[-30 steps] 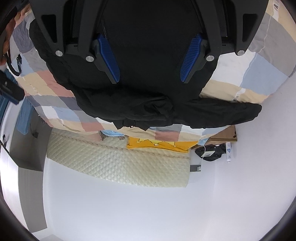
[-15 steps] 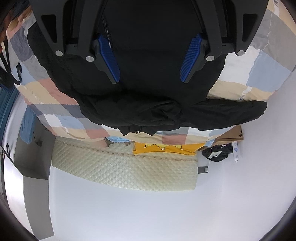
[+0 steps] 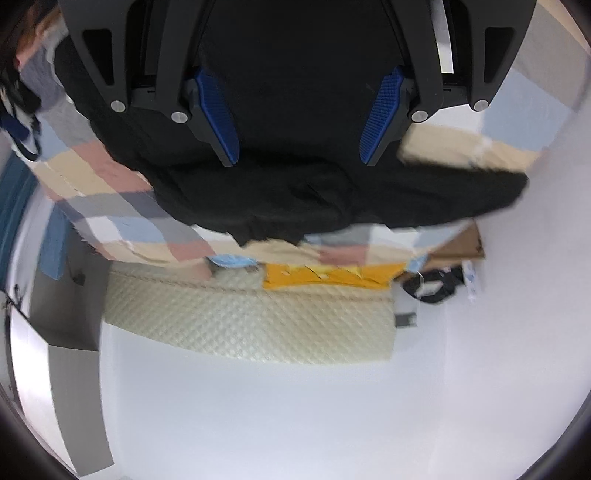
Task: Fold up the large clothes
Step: 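Grasp the other jacket sleeve cuff with the left gripper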
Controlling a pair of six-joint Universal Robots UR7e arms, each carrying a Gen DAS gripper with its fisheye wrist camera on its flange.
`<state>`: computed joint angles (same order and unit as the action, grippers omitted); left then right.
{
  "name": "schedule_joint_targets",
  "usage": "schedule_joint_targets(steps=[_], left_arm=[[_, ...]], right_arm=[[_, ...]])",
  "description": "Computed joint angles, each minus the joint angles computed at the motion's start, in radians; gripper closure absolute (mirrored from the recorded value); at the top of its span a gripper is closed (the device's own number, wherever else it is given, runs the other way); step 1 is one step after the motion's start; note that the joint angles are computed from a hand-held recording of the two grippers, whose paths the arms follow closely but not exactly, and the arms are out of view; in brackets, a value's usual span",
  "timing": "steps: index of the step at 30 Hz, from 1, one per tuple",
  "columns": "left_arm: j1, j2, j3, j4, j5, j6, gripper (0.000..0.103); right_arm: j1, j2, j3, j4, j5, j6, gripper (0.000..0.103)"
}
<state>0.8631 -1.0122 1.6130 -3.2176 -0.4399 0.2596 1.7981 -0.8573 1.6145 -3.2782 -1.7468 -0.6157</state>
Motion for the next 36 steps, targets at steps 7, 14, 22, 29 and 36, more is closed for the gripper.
schedule_joint_targets(steps=[7, 14, 22, 29, 36], left_arm=[[0.054, -0.067, -0.158, 0.113, -0.049, 0.039, 0.035], [0.185, -0.133, -0.288, 0.474, -0.078, -0.113, 0.023], [0.362, -0.185, -0.368, 0.616, -0.135, -0.303, 0.023], [0.579, -0.176, -0.469, 0.671, -0.418, -0.509, 0.023], [0.756, -0.065, -0.634, 0.724, -0.588, -0.625, 0.024]], right_arm=[[-0.005, 0.01, -0.01, -0.008, 0.01, 0.016, 0.0], [0.005, 0.048, -0.042, -0.011, -0.007, 0.004, 0.0], [0.028, 0.111, -0.1, 0.028, -0.094, -0.022, 0.0], [0.03, 0.152, -0.16, 0.115, -0.212, 0.097, 0.0], [0.043, 0.22, -0.264, 0.172, -0.307, 0.156, 0.0]])
